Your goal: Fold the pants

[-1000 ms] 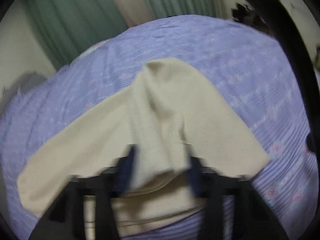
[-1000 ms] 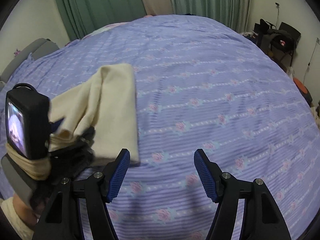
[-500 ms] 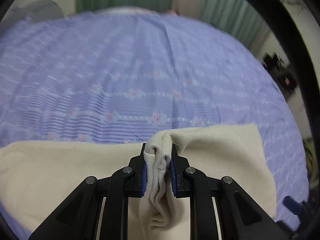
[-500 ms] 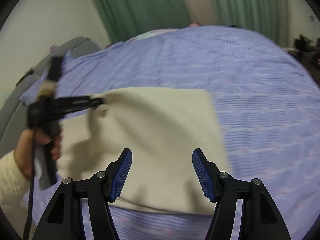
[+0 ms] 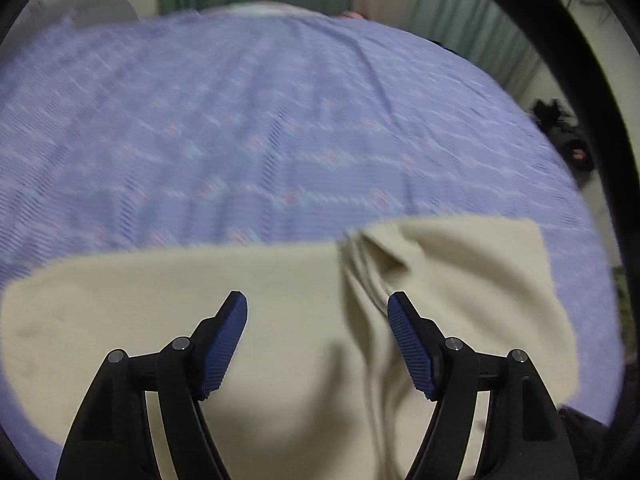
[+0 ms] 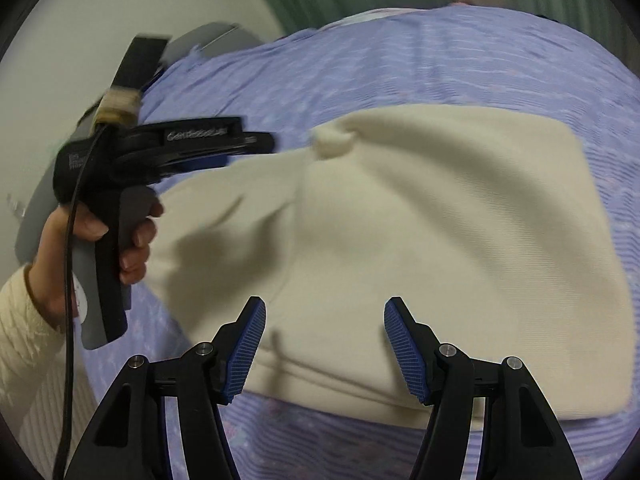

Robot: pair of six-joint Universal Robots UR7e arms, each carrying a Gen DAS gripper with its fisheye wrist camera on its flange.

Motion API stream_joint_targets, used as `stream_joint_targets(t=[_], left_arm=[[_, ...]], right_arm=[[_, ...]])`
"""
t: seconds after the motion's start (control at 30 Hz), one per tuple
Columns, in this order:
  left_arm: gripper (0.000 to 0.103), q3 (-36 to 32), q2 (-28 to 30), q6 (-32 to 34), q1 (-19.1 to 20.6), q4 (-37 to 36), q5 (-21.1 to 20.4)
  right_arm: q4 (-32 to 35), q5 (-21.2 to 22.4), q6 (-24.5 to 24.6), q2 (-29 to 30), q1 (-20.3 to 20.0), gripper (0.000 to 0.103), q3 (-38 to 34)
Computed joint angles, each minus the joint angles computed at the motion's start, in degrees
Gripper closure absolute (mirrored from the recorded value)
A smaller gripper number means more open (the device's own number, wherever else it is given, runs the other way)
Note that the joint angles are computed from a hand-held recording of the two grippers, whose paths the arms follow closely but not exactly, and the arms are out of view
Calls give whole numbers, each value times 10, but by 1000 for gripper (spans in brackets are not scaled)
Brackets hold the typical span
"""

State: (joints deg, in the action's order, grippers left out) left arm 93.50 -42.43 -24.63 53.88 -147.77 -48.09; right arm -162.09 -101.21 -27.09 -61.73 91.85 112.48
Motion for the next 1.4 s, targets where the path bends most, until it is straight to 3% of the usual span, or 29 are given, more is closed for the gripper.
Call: stream_joint_targets(t=[0.13,0.27,0.33,0.4,0.6,0.7,0.77,0.9,1.0,1.1,1.17,1.33,1.4], left_arm=[[31,-18,15,-4,33,-41,-102],[32,-61,52,-17,51,-43,-139],[42,-91,71,-31,57,-8,-134],[68,-95,77,-30,60,-15,-144],[83,-73,52,20,44,-46,-149],[86,-69,40,42,39,-57,-163],[86,-71,37,56,39,-55,-169],[85,-91,55,79,44,-13,-133],[78,-113,76,48,58,18,-120],[58,-101,75,34,56,3,-97],[54,-81,64,20,41,-27,-62],[42,14,-3,27,-4,-93,33],[33,57,-38,26,-20,-119,58]], right_arm=[[10,4,-29,11,6,45,8],[1,4,-30,24,8,45,9],[-4,2,-24,35,8,48,1],[-9,-7,-31,50,9,52,-8],[-43,-51,-92,66,14,57,9],[-26,-50,-76,59,12,73,12],[-4,-44,-57,49,12,80,12],[29,-7,-21,23,13,80,21],[32,-42,-3,43,22,80,15],[24,-44,9,38,27,66,27],[25,-30,13,31,27,47,34],[29,-25,23,15,43,44,52],[68,10,32,-4,43,43,53]])
